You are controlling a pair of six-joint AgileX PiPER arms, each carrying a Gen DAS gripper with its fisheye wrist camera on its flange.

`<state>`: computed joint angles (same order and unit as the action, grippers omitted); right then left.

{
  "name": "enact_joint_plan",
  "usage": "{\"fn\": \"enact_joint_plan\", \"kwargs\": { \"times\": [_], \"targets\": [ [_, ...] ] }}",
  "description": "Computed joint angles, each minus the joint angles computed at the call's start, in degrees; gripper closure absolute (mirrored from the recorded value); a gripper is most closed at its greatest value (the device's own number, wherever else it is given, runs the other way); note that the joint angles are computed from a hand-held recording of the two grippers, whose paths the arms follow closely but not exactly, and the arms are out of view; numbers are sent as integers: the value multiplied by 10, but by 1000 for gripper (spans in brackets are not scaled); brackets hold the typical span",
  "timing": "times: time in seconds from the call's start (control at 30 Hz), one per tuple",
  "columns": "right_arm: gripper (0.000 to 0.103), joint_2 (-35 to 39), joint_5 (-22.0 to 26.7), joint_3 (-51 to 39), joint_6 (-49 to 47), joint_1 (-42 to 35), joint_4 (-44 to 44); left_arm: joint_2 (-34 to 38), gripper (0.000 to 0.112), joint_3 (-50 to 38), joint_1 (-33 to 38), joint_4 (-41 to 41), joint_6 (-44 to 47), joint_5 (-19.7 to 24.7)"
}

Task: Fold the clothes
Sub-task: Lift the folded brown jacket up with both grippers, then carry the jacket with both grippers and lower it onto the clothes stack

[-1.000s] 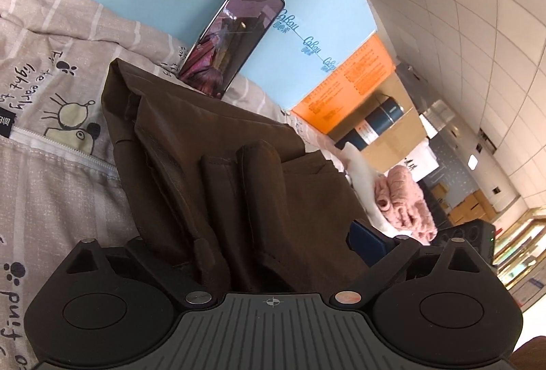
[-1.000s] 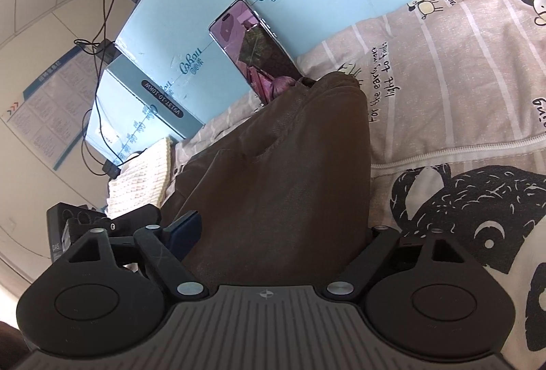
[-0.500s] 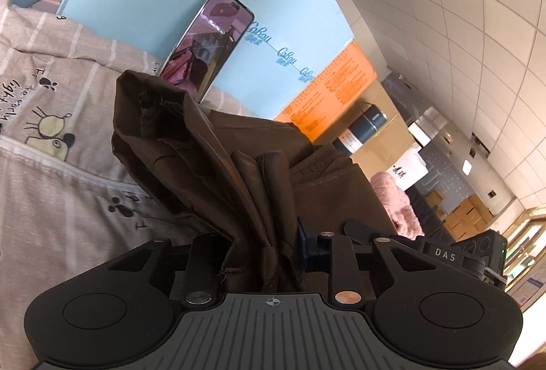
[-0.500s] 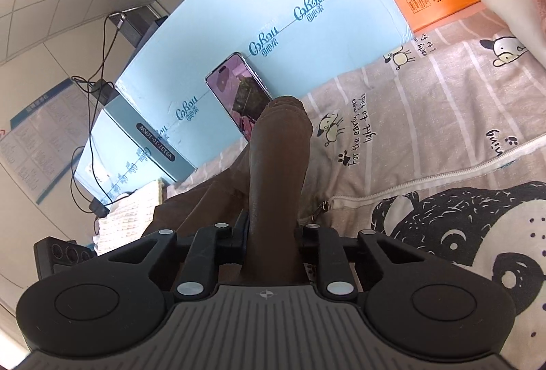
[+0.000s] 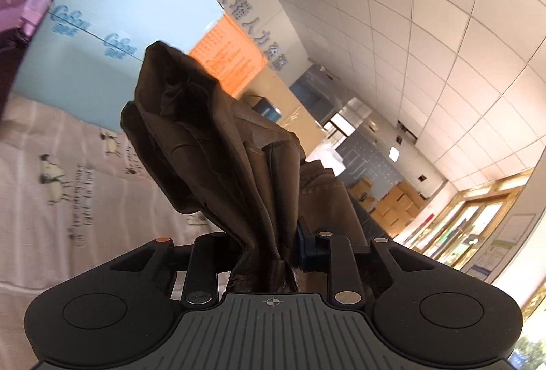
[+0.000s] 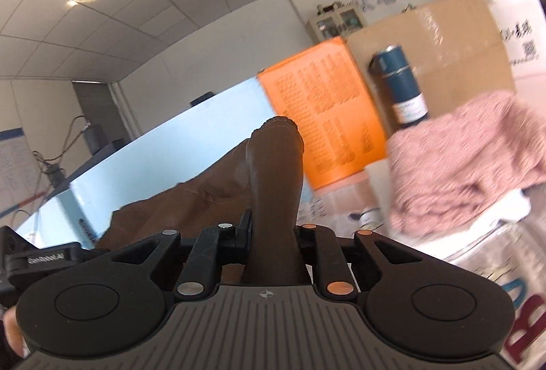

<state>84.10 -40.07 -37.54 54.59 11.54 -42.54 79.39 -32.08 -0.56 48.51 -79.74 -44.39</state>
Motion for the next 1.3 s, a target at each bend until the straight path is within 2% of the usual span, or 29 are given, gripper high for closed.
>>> {"fn": "enact_joint_plan", "kwargs": {
  "times": [0.07, 0.2, 0.3, 0.4, 0.5, 0.63, 0.73, 0.8, 0.83, 0.87, 0.9, 0.93, 0.97, 1.0, 1.03, 1.07, 1.13, 1.2, 1.23, 1.3],
  "targets": [
    [89, 17, 14, -14, -82, -3, 83, 51, 87, -47, -43, -47, 18, 0],
    [89, 61, 16, -59, -161, -34, 170, 137, 87, -150, -110, -94, 61, 10],
    [89, 96, 9, -100, -227, -46, 252, 188, 87, -225, -135, -90, 54, 19],
    [89, 137, -1, -145, -339, -35, 377, 239, 87, -292, -151, -63, 3, 13],
    [89, 195, -18, -203, -445, -20, 482, 272, 87, -343, -171, -69, 15, 35],
    [88, 263, -21, -268, -479, -24, 543, 323, 85, -403, -177, -80, 25, 64],
    [88, 309, 22, -319, -479, -38, 550, 340, 80, -420, -171, -59, 17, 88],
    [87, 337, 42, -346, -479, -50, 526, 333, 78, -408, -179, -99, 83, 118],
    [86, 347, 45, -356, -486, -53, 525, 325, 74, -399, -191, -153, 140, 139],
    [83, 355, 47, -364, -495, -54, 529, 316, 61, -385, -198, -210, 198, 153],
    [81, 363, 49, -373, -505, -55, 533, 307, 40, -371, -205, -267, 251, 165],
    [73, 369, 44, -376, -515, -54, 548, 298, 29, -360, -211, -325, 304, 175],
    [61, 373, 36, -376, -525, -51, 566, 291, 15, -347, -215, -382, 361, 180],
    [53, 377, 27, -377, -535, -48, 583, 287, 13, -348, -224, -431, 418, 196],
    [34, 381, 18, -379, -544, -45, 600, 284, 13, -351, -228, -457, 476, 212],
    [22, 383, 10, -376, -545, -43, 607, 282, 13, -349, -233, -497, 533, 221],
    [18, 377, 6, -366, -568, -36, 634, 284, 13, -347, -242, -610, 648, 233],
    [17, 368, 21, -364, -614, -28, 678, 301, 12, -371, -241, -682, 716, 273],
    [15, 370, 41, -373, -641, -26, 706, 317, 12, -391, -235, -683, 717, 301],
    [12, 382, 86, -404, -688, -28, 751, 339, 10, -409, -227, -641, 671, 327]
  ]
}}
